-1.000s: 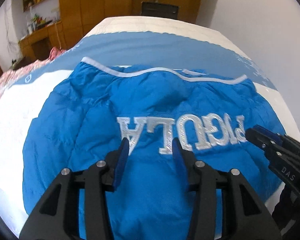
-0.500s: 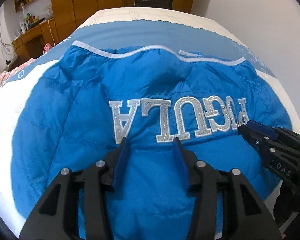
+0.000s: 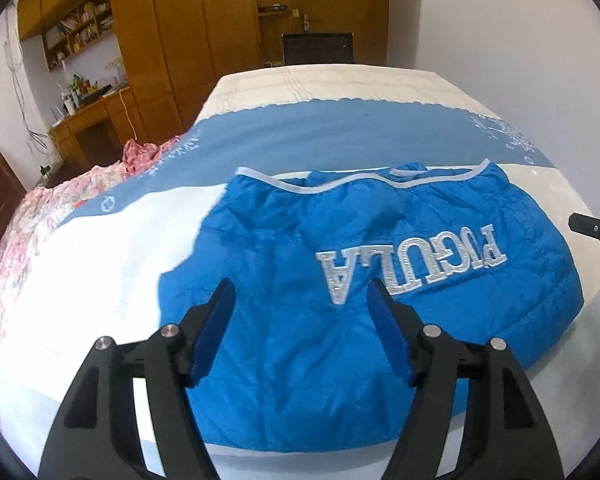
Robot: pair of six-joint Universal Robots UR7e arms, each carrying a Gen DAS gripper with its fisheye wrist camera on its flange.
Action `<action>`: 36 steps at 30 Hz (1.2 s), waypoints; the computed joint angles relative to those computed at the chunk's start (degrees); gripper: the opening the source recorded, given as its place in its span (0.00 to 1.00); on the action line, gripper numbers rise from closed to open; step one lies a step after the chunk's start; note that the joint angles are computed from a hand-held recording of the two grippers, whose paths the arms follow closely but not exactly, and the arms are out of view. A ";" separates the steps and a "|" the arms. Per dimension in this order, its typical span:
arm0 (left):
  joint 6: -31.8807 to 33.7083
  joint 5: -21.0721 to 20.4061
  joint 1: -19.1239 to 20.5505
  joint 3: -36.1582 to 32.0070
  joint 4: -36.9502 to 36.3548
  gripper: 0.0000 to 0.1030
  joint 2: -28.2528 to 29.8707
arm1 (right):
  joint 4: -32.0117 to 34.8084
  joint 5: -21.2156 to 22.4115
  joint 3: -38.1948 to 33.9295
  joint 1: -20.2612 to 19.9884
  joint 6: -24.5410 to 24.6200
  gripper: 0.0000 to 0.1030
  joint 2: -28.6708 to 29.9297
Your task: Fold large clothes
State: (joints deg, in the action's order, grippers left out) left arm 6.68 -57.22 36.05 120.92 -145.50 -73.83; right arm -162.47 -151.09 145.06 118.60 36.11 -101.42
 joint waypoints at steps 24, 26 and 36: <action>-9.34 -13.68 17.46 -16.21 17.46 0.81 6.12 | -2.47 42.39 9.48 -33.19 -16.67 0.94 -21.15; -9.47 -16.70 18.82 -17.57 18.75 0.85 7.27 | -2.71 44.78 9.63 -35.00 -18.08 0.96 -21.39; -12.33 -23.45 21.42 -19.64 19.51 0.62 10.91 | -2.42 59.62 8.89 -43.77 -23.25 0.65 -20.58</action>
